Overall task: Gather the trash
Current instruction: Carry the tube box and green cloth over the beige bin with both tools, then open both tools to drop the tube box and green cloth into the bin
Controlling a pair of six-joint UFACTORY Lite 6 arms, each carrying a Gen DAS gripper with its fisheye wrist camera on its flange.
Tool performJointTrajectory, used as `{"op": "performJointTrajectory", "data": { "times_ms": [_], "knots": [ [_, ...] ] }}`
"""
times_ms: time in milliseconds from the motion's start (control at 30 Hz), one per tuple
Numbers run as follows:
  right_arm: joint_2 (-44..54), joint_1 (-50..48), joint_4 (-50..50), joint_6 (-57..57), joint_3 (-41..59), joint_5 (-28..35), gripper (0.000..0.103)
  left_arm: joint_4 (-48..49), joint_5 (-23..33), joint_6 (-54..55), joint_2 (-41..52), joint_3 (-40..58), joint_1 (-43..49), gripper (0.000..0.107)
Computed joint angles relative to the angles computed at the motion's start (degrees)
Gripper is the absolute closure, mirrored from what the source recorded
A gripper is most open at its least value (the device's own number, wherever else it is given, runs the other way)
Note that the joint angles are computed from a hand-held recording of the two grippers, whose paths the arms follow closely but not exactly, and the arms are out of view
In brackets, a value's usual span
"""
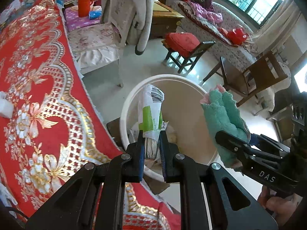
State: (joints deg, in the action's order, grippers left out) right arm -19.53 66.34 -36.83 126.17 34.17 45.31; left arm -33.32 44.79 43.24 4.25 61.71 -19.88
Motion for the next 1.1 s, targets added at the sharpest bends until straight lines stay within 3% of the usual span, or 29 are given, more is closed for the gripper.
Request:
{"op": "performJointTrajectory", "data": {
  "times_ms": [567,967,1067,1100],
  "knots": [
    [-6.0,-4.0,2.4,-3.1,-7.7,-4.1,0.052,0.8,-3.8,-4.5,6.1,1.9,-5.6,0.095],
    [-5.6,-6.6,3.8,-5.4,-9.1,-6.9,0.050,-1.7,-2.5,-3.3,7.9,3.0,-5.3,0.092],
    [-4.8,-7.7,4.9,-7.0,-9.0,-7.8,0.047,-3.7,-1.2,-1.5,8.4,3.7,-4.4,0.075],
    [-4.7,-8.1,5.5,-7.6,-9.0,-7.8,0.047,-4.9,-0.4,-0.3,8.6,3.9,-3.8,0.064]
  ]
}}
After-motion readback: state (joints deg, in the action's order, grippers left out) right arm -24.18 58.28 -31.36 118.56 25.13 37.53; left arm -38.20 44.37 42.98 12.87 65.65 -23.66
